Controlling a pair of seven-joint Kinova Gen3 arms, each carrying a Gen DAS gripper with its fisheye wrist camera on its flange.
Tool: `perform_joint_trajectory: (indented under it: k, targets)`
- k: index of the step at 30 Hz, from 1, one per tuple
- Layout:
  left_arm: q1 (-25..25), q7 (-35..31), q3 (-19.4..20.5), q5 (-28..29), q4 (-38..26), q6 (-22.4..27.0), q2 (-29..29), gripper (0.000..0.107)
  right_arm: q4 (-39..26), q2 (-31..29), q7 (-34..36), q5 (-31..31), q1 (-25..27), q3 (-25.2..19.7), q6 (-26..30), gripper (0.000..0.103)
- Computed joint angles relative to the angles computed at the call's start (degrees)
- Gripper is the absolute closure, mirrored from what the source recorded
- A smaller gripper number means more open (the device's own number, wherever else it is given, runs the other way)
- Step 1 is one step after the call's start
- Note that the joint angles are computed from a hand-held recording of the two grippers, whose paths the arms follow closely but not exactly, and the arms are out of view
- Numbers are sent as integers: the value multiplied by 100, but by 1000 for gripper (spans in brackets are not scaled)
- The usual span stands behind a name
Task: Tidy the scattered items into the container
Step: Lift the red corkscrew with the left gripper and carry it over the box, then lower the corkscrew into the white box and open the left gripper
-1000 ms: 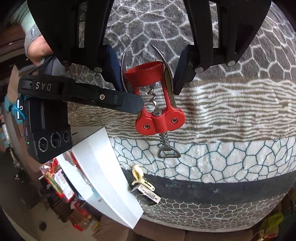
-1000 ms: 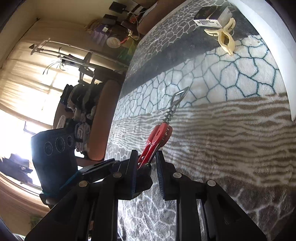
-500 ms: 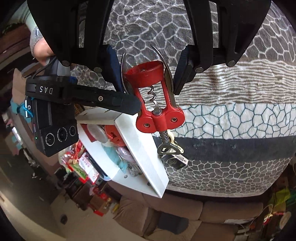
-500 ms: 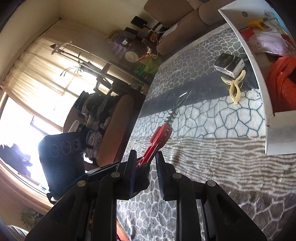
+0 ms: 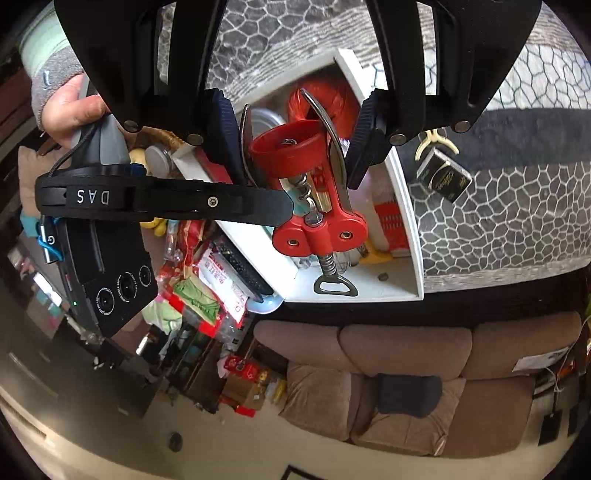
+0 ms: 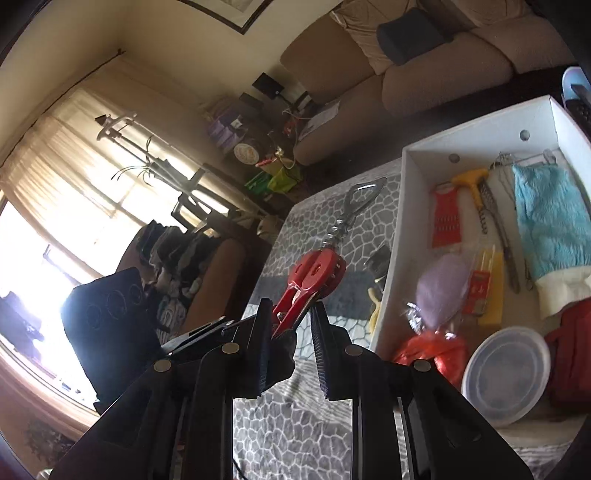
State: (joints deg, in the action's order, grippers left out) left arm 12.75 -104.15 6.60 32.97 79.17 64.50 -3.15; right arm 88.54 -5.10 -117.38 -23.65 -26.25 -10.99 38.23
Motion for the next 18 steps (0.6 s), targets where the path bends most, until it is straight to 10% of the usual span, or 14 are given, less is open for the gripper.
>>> perform_joint_trajectory:
  k: [8,18]
  targets:
    - [582,897,439,-1330,-1977,303,1928,58,-903,946,1258,-942,1019,622,1165,82]
    - [873,1377,413,-1670,-3730,1267,3737,57,-1114,2056,1768,-1386,1978,450,1420,82]
